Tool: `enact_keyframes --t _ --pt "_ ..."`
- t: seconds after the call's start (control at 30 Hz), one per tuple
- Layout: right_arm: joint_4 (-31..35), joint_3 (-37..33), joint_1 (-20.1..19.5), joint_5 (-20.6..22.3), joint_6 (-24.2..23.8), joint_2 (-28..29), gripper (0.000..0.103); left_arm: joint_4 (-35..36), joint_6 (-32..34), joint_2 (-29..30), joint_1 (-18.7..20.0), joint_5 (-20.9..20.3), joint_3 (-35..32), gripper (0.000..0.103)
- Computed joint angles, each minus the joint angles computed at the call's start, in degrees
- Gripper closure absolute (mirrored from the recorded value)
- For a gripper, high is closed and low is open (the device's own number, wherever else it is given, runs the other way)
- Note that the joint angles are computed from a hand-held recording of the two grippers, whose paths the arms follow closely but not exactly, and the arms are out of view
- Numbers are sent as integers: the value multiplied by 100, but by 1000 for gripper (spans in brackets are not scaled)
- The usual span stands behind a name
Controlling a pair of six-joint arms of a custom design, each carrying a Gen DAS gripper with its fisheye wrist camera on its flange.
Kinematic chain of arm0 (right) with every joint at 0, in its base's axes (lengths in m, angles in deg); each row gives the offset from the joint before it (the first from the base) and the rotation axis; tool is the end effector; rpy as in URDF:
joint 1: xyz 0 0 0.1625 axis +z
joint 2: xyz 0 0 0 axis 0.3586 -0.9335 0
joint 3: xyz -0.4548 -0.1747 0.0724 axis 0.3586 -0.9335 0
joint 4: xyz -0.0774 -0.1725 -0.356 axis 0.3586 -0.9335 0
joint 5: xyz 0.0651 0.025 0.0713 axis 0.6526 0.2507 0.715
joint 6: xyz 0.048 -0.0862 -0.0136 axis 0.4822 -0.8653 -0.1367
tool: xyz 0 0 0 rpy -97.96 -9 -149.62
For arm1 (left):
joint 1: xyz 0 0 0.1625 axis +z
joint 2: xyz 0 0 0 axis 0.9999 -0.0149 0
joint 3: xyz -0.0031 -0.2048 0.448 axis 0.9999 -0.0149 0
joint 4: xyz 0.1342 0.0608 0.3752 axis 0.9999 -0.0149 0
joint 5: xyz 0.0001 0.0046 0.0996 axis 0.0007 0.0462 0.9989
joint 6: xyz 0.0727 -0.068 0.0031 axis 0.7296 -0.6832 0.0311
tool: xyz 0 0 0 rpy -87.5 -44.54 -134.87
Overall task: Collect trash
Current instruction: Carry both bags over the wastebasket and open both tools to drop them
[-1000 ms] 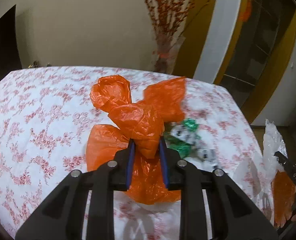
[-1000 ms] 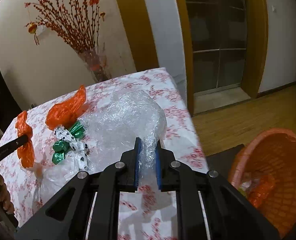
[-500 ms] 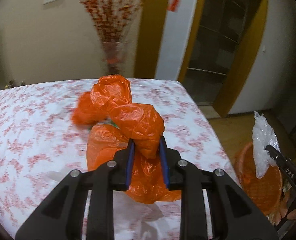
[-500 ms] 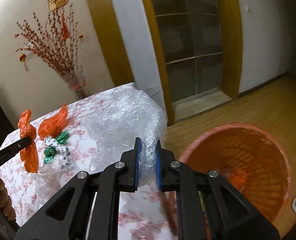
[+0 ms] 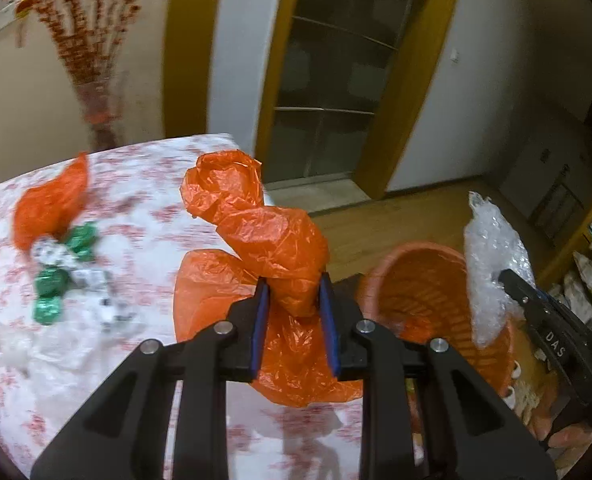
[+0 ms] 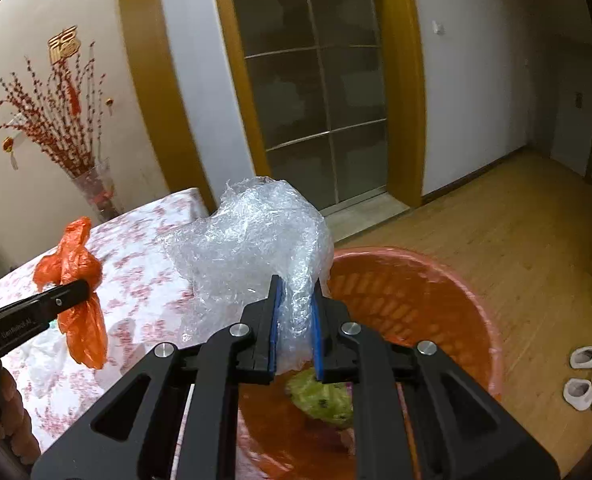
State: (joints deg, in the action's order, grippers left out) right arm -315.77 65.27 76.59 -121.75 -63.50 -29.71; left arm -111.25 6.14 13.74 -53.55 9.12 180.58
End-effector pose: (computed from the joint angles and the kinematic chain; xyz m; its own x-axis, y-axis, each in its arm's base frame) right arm 0.1535 -0.4064 0.1264 -0.8099 -0.1378 0.5701 -0.5326 0.5800 -0.6164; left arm -0.1835 -0.3978 0.1329 -0.8238 -0.0485 -0.5648 0.3882 0.6778 -0.6244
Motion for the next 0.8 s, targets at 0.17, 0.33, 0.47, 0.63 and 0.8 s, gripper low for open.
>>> enact_keyframes --t 0.17,0.33,0.47,0.63,0.8 --pt "-275 136 -210 35 -79 -86 89 -237 277 450 -27 -267 -307 78" --pt "-391 232 -430 90 -87 -181 89 -367 481 790 -44 -518 -554 78" --pt "-415 286 -600 147 -94 -261 89 -411 634 1000 -22 -667 -737 78" --pt "-390 229 -634 81 -15 -242 89 -390 790 1215 26 -814 -968 78" --pt "-391 219 -684 69 59 -237 89 -343 804 1354 18 -905 -1106 78"
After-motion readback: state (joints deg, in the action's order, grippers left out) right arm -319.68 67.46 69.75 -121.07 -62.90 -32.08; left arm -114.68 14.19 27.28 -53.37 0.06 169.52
